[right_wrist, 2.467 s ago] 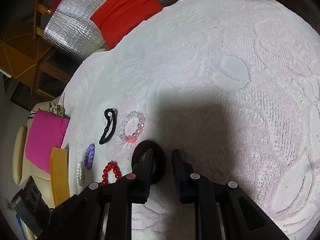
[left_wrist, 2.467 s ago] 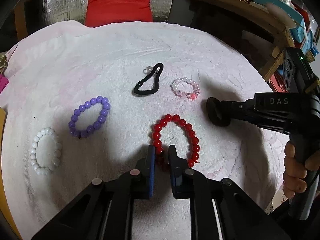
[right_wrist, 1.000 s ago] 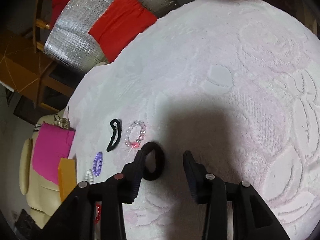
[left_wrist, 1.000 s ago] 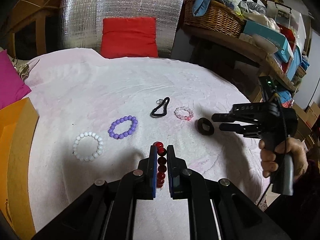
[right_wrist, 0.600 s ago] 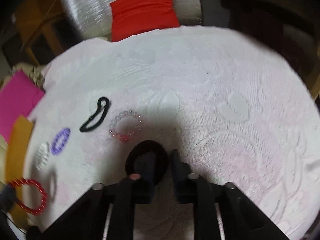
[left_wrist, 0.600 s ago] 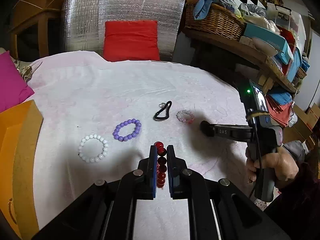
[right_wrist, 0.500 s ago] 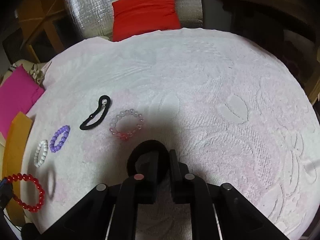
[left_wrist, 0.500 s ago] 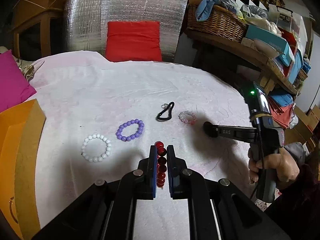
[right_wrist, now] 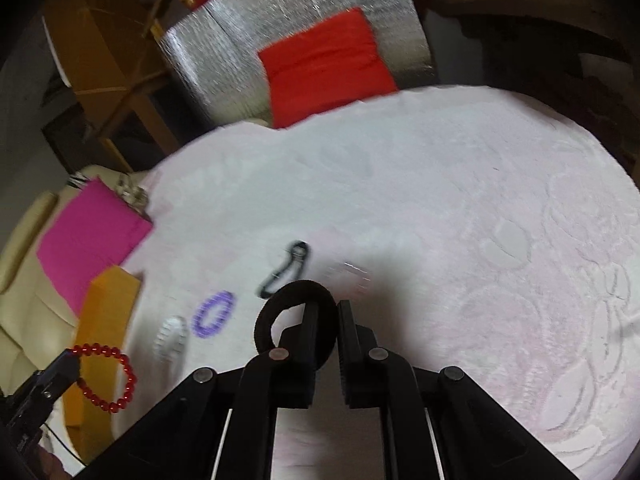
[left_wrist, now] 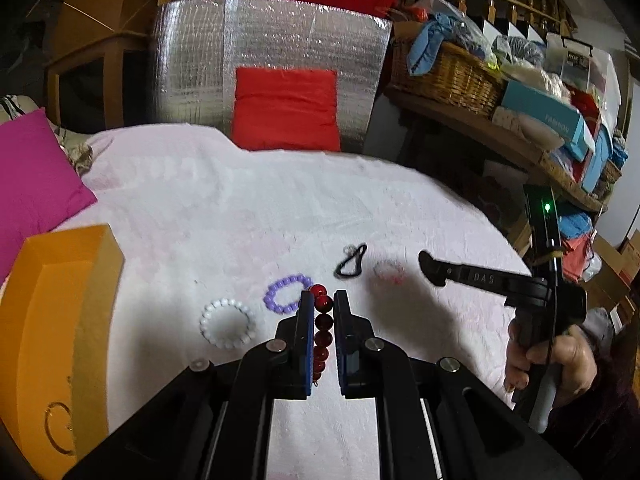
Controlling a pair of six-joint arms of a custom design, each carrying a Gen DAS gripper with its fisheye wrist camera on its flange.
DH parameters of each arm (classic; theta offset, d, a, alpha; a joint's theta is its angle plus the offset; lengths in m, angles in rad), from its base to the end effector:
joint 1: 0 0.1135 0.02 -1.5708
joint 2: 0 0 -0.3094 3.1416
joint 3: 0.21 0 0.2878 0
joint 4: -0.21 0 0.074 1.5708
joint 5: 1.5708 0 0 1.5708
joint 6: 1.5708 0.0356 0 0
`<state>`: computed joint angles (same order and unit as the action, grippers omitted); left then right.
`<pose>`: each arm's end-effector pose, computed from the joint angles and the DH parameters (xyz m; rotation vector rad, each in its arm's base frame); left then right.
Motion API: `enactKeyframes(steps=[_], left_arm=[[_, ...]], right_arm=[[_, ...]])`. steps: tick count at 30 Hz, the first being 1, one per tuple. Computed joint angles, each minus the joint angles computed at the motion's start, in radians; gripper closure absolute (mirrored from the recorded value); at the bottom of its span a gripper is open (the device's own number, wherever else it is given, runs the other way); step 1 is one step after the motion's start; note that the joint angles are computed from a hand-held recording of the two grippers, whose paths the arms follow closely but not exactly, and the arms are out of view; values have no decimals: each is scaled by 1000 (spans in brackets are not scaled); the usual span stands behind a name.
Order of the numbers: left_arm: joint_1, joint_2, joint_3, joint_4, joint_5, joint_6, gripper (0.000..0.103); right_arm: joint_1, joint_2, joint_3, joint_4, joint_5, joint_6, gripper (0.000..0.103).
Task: Organize jewelry
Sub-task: 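Carry the hair tie and red bracelet over the orange box with both tools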
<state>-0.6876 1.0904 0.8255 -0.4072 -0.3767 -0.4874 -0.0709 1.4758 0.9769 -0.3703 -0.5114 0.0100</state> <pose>0.2001 -0.1474 0.3054 0.0186 2.1982 -0.2379 0.3347 -0.0063 0.2593 -0.1304 2.3726 0.5917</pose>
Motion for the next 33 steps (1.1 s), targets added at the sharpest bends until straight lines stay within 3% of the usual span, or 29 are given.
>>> enactKeyframes(steps=[9,23,27,33], left_arm=[[44,-105,10,-54,-16,4,94],[213,-338,-14,-213,-21,24,94],[309,-415,-34,-265,10,49,94],[581,-527,-70,-334,163,130,94]], right_arm=[[101,-73,-44,22,-13,11,93],[387,-96,-60,105,63,118,93],[478,-86,-55,133,79,145,93],[632,-70,-51,185,109,181,93]])
